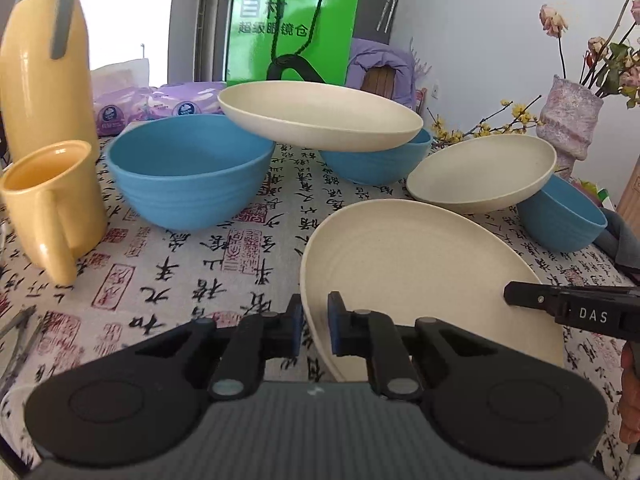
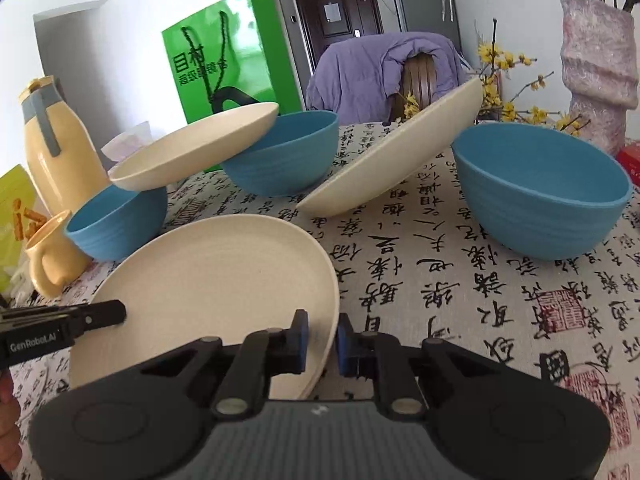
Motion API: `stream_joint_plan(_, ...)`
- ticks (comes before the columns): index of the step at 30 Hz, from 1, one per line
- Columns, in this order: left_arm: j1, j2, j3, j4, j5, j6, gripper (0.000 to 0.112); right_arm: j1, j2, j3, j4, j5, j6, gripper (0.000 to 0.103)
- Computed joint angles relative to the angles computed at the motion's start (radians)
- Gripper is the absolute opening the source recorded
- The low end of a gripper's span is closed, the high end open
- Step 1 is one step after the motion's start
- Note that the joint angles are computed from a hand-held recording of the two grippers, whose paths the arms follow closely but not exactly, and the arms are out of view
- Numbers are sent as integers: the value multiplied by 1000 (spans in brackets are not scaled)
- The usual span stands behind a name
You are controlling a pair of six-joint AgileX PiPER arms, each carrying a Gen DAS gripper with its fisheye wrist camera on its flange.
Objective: Organize plates and bowls
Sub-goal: 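Lift the cream plate with both tools and carry it across the table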
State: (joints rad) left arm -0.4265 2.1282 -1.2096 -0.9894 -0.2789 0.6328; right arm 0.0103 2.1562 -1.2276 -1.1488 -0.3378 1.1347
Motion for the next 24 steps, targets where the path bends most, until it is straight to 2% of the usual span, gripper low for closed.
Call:
stream_joint_plan(5,-62,-109,176,63,-91,-131,13,9,-131,200,239,-36,-256,14)
stream_joint_plan(10,-167,-250,398,88,-186,-285,13,-17,-294,432,325,-114,-386,13)
stream_joint_plan(18,-493,-394,662,-182,-374,-366,13,-107,-587,816,289,-203,-533,13)
stream_joint_plan(22,-638,-419,728,-294,-442,-395,13,-213,-678,946,150,-274,-486,13)
stream_joint_plan(24,-684,-423,734,-341,-468,-380,13,-235,-720,996,143,-285,-510,13)
